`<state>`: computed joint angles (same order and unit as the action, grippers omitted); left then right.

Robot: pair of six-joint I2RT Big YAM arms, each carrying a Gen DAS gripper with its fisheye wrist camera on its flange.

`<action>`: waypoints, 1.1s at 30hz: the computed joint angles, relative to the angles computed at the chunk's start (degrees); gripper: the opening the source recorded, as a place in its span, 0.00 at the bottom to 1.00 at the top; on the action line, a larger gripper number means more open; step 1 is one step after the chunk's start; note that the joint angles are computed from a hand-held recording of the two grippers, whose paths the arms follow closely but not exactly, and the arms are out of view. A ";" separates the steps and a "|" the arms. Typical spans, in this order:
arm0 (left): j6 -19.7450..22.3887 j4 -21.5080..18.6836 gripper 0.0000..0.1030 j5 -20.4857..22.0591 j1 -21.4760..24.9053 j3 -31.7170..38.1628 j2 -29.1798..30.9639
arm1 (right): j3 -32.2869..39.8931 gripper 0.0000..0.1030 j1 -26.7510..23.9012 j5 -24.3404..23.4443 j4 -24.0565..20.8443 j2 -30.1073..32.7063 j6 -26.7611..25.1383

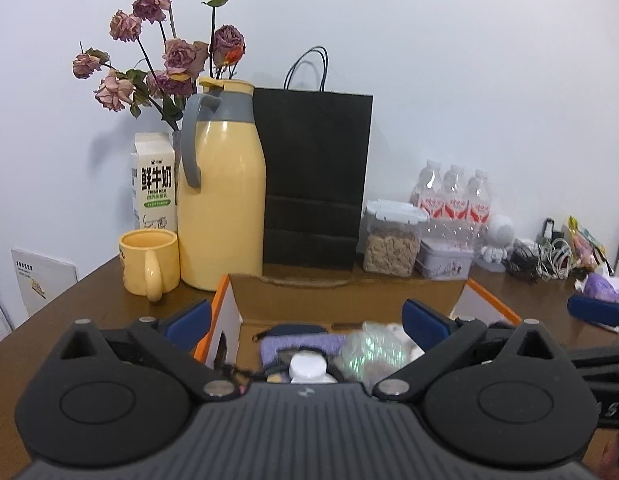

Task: Organize objects
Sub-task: 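Lift both grippers out of the box back over the table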

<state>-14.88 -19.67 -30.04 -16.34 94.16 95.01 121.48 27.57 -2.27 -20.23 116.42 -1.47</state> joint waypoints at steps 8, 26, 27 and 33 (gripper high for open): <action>-0.69 -2.71 1.00 0.42 -0.60 -5.07 -4.15 | -8.48 1.00 -0.22 -2.23 0.34 -5.52 -1.22; -2.69 -17.23 1.00 5.18 -2.69 -6.97 -3.37 | -14.68 1.00 -0.13 -0.79 -4.63 -7.68 -1.13; -2.92 -17.45 0.99 5.06 -2.92 -6.89 -3.07 | -14.86 1.00 -0.11 -0.59 -4.63 -7.65 -1.05; -4.15 -18.60 0.58 5.66 -3.40 -5.93 -1.70 | -14.51 1.00 0.06 0.07 -5.16 -6.96 -1.49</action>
<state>-19.03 -38.27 -24.38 -19.74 88.23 93.31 106.96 27.62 -2.20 -25.39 109.45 -2.96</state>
